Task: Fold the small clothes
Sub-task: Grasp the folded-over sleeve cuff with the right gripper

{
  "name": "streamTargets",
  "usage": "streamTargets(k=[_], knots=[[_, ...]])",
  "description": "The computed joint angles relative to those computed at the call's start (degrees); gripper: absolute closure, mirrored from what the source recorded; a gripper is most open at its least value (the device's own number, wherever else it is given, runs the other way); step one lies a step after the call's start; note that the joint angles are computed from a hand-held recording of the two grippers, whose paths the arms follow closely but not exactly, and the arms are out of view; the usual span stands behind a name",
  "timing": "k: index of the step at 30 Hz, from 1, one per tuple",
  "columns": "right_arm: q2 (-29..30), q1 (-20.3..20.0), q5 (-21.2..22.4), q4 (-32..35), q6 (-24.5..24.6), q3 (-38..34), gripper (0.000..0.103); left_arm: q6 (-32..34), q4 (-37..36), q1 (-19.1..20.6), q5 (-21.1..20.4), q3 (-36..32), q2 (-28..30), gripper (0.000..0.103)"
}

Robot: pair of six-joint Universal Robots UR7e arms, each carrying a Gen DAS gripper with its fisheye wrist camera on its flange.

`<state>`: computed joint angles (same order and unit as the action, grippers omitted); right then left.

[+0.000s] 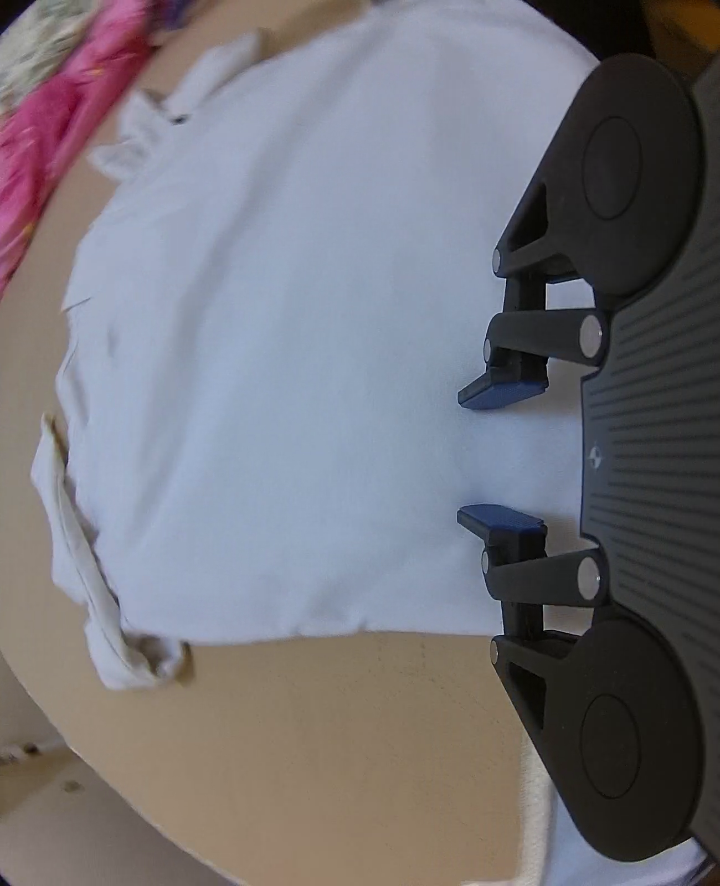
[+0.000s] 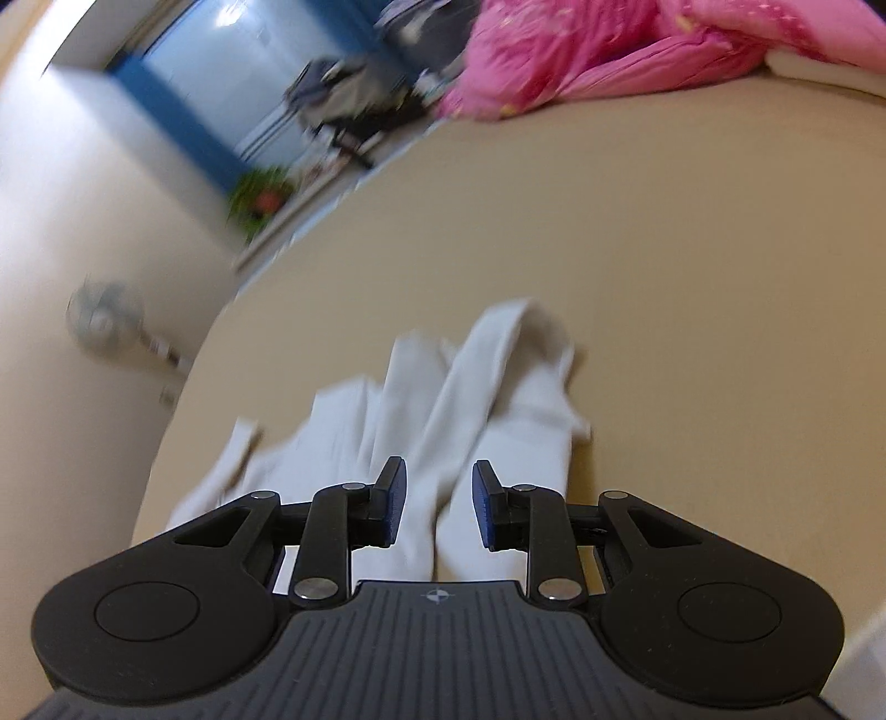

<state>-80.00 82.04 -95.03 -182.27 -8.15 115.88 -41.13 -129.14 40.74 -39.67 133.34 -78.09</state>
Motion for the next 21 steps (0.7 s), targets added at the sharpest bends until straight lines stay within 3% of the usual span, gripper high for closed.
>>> streamTargets(k=[3, 6, 16, 18, 19, 21], knots=[[4.4, 0.07, -0.79, -0.68, 3.35, -4.41, 0.073, 1.29, -0.13, -0.71, 1.42, 0.57, 0.99, 0.059], [8.02, -1.62, 0.9, 1.8, 7.75, -9.57, 0.062, 1.02, 0.1, -1.16, 1.99, 0.84, 0.91, 0.059], [15.43, -4.85, 4.2, 7.31, 16.32, -20.56, 0.063, 1.17, -5.16, -2.25, 3.29, 3.38, 2.33, 0.059], [15.99, -5.23, 4.92, 7.92, 15.91, -21.37, 0.079, 0.99, -5.4, -2.25, 3.43, 3.44, 2.4, 0.059], [15.92, -5.27, 4.96, 7.72, 15.49, -21.33, 0.095, 0.92, -5.38, -2.32, 3.58, 3.48, 2.44, 0.059], [15.42, -4.69, 4.14, 4.48, 14.57, -20.62, 0.099, 0.89, -5.29, -2.5, 3.8, 3.55, 2.52, 0.059]])
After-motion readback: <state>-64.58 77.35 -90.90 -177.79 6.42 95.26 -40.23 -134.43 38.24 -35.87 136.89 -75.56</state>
